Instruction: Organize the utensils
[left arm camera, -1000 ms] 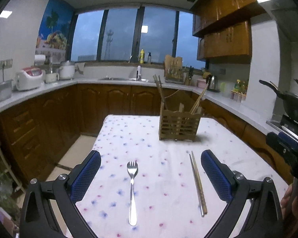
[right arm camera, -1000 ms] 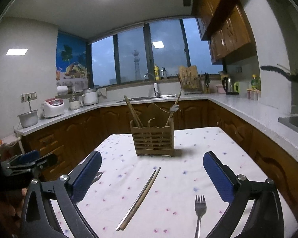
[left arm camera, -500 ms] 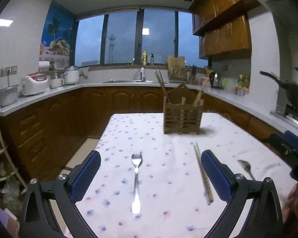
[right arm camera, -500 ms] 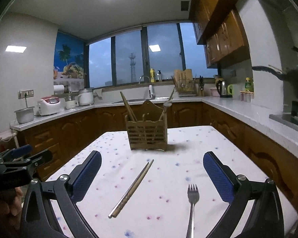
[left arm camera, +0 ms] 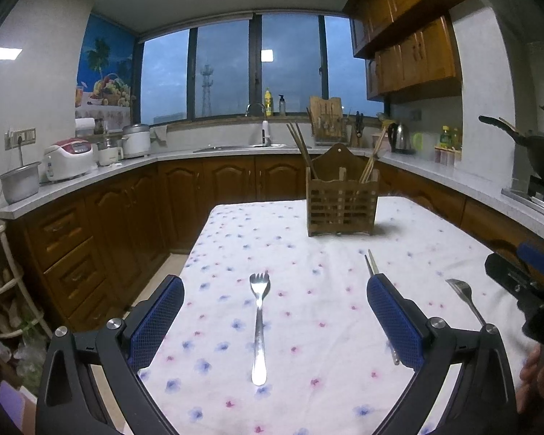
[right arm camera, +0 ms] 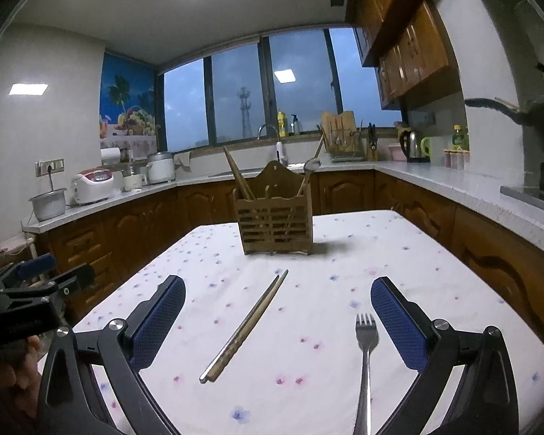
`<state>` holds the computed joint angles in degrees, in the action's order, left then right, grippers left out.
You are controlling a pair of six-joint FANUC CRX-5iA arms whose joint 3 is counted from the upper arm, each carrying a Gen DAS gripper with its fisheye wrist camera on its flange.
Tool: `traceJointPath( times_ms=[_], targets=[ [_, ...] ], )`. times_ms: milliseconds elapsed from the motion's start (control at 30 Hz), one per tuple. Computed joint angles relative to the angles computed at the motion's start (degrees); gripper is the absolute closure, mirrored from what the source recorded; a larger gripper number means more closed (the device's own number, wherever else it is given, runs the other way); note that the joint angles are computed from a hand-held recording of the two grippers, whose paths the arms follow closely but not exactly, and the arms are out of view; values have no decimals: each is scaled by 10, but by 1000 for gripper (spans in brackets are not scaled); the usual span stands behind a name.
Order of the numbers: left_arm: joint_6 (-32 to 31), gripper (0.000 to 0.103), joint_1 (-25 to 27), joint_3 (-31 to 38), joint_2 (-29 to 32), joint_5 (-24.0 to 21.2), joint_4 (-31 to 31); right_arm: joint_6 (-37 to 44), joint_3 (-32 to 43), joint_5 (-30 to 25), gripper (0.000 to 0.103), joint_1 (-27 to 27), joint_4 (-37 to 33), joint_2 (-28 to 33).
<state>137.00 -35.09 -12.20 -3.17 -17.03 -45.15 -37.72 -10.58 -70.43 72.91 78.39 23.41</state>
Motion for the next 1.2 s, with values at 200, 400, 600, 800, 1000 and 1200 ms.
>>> traceJointPath(
  times_ms=[200, 400, 600, 800, 1000, 1200],
  targets=[
    [12, 1, -8, 1, -1, -6, -17, -4, -1, 1, 0, -1, 3, 3],
    [2, 1, -5, -5, 0, 0, -9, -9, -3, 3, 0, -2, 6, 4],
    [-19, 1, 4, -7, -2, 2, 14, -8, -1, 2, 0, -1, 5, 6],
    [-13, 1, 2, -3, 0, -2, 9, -11, -2, 3, 0, -1, 9, 7],
    [6, 1, -3, 0, 1, -7, -8, -12, -2, 3, 0, -1, 10, 9],
    [9, 1, -3, 0, 1, -7, -9, -12, 1, 5, 0, -3, 15, 11]
  ],
)
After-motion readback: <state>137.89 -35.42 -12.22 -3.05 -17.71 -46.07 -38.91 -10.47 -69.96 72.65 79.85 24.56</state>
